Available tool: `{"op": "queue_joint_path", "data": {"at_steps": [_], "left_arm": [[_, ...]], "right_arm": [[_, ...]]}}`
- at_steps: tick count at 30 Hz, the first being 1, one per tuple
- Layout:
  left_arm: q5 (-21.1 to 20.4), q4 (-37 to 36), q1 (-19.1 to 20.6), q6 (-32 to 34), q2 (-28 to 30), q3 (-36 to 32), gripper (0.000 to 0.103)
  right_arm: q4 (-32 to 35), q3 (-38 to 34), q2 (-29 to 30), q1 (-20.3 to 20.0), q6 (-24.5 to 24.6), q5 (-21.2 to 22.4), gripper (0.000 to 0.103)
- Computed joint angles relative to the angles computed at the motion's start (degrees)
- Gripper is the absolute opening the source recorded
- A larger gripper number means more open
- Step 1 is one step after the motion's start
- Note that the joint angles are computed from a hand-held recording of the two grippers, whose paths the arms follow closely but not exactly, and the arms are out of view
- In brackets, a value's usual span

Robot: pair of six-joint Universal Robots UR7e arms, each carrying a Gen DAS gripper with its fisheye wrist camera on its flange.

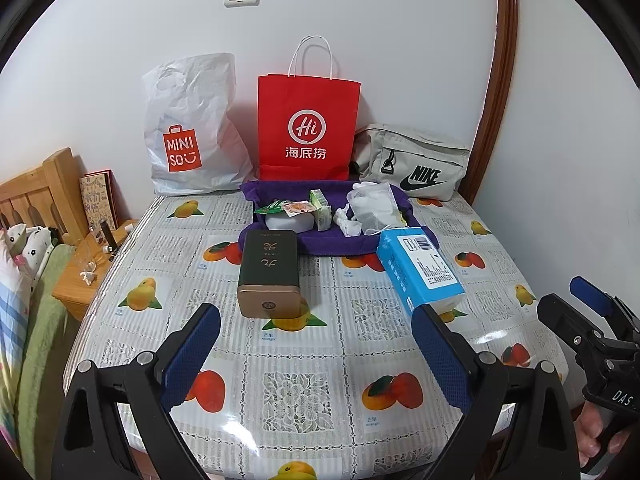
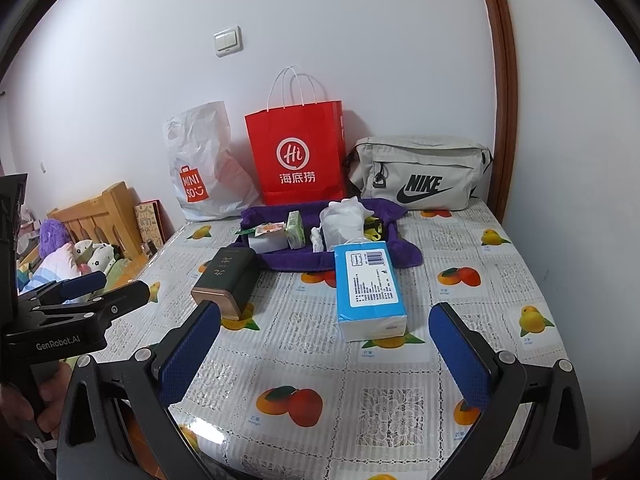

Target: Organize soft objects

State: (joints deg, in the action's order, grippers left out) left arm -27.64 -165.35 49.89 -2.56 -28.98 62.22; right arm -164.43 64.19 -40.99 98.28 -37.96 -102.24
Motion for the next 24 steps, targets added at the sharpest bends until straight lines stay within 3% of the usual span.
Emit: {"op": "queue_joint_path", "data": {"at_steps": [24], "left_arm": [[-0.07, 0.63, 0.14, 0.66, -0.35, -0.30, 0.097]], "right_arm": [[0.19, -0.35, 0.20, 0.18, 0.30, 0.19, 0.102]]}}
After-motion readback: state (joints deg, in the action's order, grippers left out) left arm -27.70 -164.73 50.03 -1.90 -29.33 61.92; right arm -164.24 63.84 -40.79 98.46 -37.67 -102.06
